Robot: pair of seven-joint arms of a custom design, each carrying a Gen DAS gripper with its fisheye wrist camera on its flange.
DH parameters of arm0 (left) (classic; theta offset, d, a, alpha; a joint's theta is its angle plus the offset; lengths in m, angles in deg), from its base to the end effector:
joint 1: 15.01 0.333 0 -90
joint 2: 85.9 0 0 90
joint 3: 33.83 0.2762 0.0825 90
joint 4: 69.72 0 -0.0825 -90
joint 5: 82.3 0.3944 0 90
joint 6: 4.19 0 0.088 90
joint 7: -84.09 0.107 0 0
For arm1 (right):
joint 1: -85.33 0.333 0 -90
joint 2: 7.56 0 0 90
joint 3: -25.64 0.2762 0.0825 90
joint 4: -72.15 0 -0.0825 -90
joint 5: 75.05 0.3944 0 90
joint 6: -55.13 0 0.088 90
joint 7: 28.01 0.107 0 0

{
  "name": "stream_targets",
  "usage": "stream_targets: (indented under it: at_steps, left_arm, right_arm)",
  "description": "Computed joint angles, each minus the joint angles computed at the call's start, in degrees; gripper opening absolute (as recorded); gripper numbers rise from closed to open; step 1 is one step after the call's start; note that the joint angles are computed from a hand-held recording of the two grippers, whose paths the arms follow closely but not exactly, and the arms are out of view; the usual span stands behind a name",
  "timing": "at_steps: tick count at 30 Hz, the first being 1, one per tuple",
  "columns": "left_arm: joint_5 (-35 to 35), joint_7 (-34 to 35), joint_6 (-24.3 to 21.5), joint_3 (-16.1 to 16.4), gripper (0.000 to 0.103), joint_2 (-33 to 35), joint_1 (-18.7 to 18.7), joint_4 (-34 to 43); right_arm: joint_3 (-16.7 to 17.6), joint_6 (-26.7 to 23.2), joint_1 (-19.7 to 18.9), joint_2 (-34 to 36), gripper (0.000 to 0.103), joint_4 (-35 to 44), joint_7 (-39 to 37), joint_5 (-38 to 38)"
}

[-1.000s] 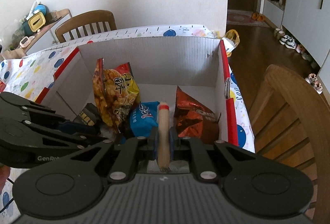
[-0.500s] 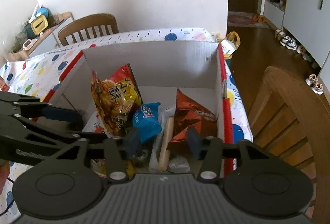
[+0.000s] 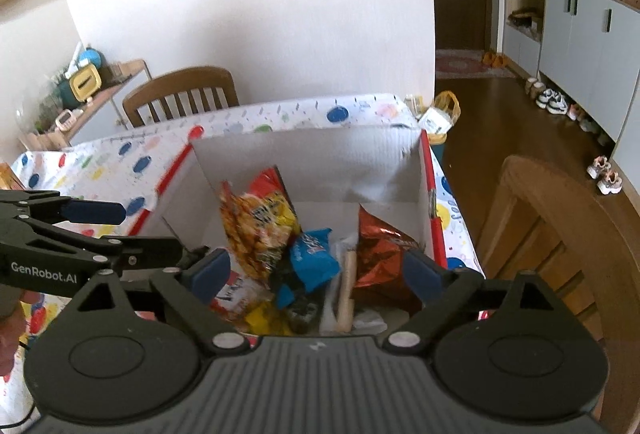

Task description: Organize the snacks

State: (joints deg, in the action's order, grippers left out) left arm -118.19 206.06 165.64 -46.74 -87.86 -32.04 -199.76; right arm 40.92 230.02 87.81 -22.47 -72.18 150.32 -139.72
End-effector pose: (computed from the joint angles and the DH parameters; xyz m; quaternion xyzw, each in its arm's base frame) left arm 0.5078 -0.2472 0.4020 -0.4708 0.7993 -0.3476 0.1365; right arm 0.4324 0.2118 0.3785 -0.6051 0.6816 -0.2299 0.3412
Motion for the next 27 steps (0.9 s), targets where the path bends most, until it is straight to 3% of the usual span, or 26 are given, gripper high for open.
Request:
stream_targets:
  at_steps: [2, 4, 13, 22, 27]
  left_arm:
    - [-4.5, 4.1, 0.4, 0.4, 0.097, -1.2, -0.5, -0.7]
    - [-7.4, 6.8, 1.5, 0.9, 0.1, -2.5, -1.2, -1.7]
    - [-22.6, 20.6, 2.8, 5.5, 0.103, -8.6, -6.3, -5.4]
    - [-26.4, 23.7, 3.9, 8.7, 0.103, -13.1, -9.3, -8.9]
    - [-21.6, 18.8, 4.8, 8.8, 0.103, -15.1, -8.8, -11.3]
  right_arm:
    - [1.0, -0.5, -0.4, -1.4, 0.094, -0.2, 2.1, -1.4]
    - [1.7, -1.1, -0.2, -2.8, 0.103, -0.6, 3.6, -2.2]
    - [4.7, -3.7, 0.6, -8.8, 0.103, -2.4, 11.1, -5.7]
    - [7.7, -7.6, 2.1, -12.9, 0.103, -3.1, 15.5, -7.9]
    - [7.2, -9.7, 4.4, -13.1, 0.103, -3.0, 16.7, -8.2]
